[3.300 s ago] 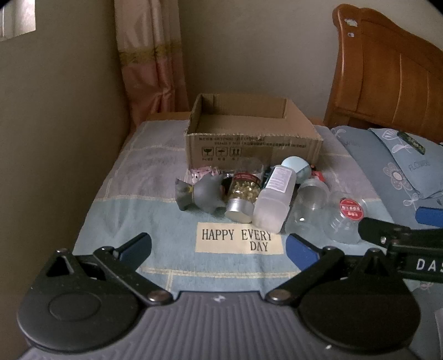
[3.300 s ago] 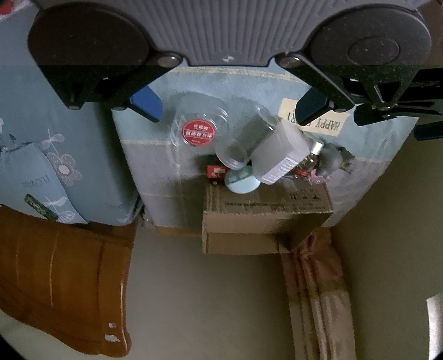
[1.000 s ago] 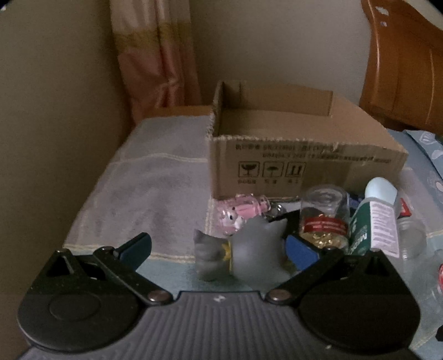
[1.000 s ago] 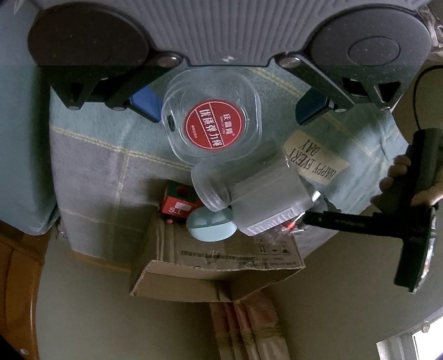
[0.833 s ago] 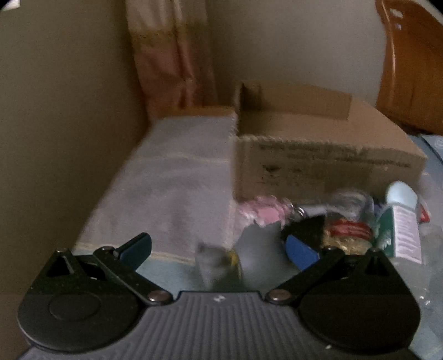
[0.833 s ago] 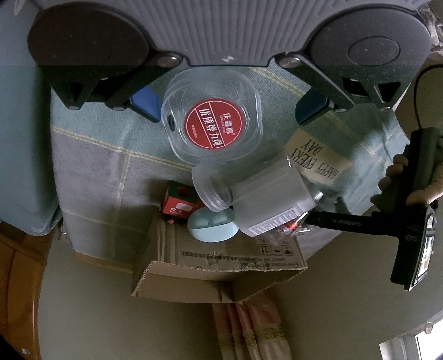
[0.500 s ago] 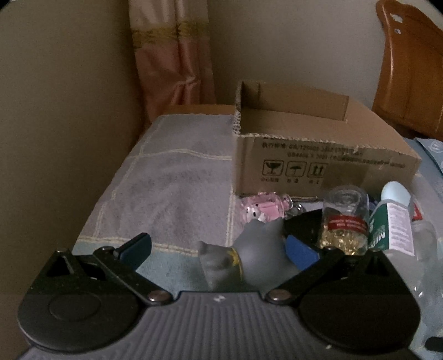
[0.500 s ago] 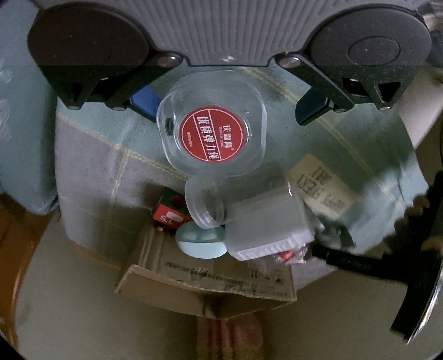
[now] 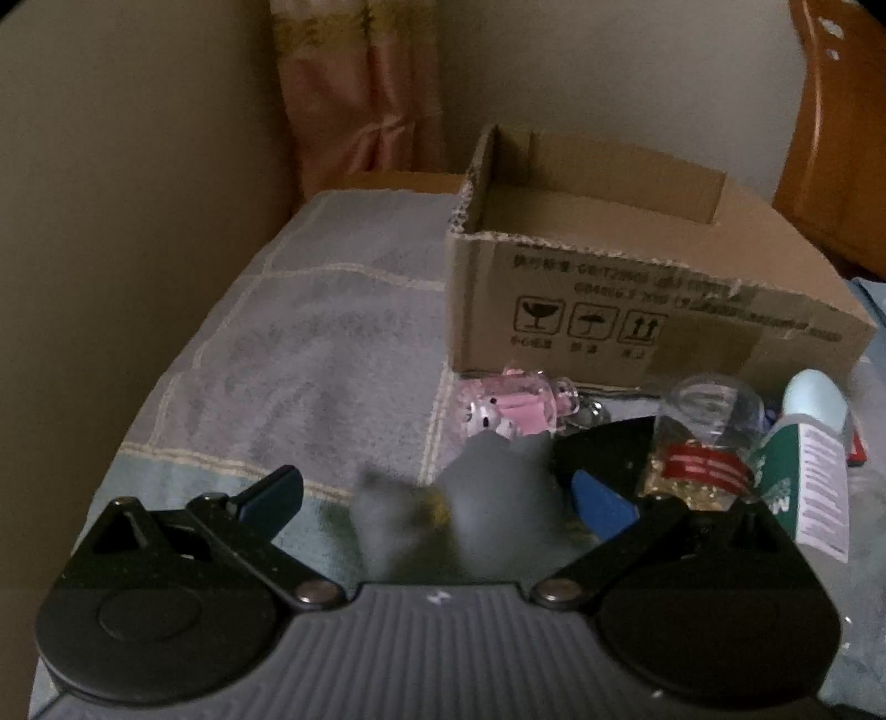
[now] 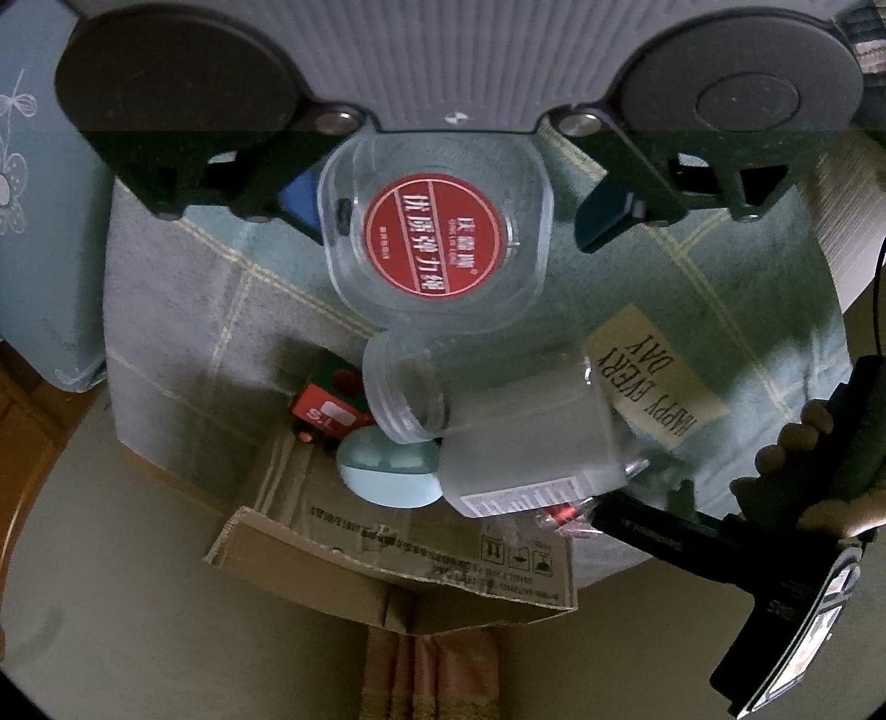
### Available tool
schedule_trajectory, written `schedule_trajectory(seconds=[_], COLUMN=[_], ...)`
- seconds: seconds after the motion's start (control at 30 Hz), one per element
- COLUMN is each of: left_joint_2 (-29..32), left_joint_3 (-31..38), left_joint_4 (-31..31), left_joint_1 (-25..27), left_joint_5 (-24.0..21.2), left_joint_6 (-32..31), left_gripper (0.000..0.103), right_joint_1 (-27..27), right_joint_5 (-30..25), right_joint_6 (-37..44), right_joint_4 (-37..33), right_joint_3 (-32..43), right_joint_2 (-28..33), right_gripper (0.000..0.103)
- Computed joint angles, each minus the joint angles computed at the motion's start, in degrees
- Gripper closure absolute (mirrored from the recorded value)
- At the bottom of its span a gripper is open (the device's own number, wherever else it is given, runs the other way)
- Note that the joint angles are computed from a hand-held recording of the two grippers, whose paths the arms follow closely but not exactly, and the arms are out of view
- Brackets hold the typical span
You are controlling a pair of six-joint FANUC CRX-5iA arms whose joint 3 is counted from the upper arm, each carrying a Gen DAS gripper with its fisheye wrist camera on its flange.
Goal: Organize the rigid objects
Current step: 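Close right gripper on clear container while left gripper closes on grey cat figurine, then carry container with right gripper into cardboard box while left drops cat figurine there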
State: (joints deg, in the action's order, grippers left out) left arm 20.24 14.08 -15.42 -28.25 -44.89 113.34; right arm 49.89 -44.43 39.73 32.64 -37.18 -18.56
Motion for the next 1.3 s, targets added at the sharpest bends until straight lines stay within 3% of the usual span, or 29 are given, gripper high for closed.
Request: schedule_trajectory(seconds=[0.27,0.4,0.5,0.57,0.87,1.17,1.3], left_joint_2=[-0.7,-1.4,-2.1,-2.6,-3.5,-5.2,-5.2], left_joint_3=[-1.2,-2.3,-4.3,-5.2,-4.8,-4.9,-4.2], left_joint_4=[-1.0,0.7,5.3,7.1,6.4,14.5,17.0], left_joint_1=[0.1,0.9,2.2,2.7,1.9,4.2,4.9], left_joint_5=[-0.4,0.3,2.7,3.5,2.1,-0.6,-2.2], left_joint_6=[3.8,2.6,-0.8,-3.1,-10.7,-25.6,-29.3], left_gripper=[0.001,0.008,0.023,0.027,0.028,0.029,0.029], right_joint_1=[-0.1,-0.1,0.1,0.3,1.2,0.8,-0.3], right_joint_5=[0.7,0.3,-0.8,-1.9,-6.1,-8.1,-8.6], right_joint_6=[-1.4,-2.8,-4.1,-5.0,-5.9,-4.6,-3.1], right_joint_4=[0.1,0.5,0.2,0.2,-1.7,-2.1,-1.9], right_joint_3=[-0.9,-0.9,-0.2,0.4,2.8,5.1,7.2], right_joint_2=[-1.0,-1.0,-0.4,0.1,0.2,-1.7,-0.6], right_gripper=[0.018,0.021,0.022,0.023,0.023,0.023,0.023])
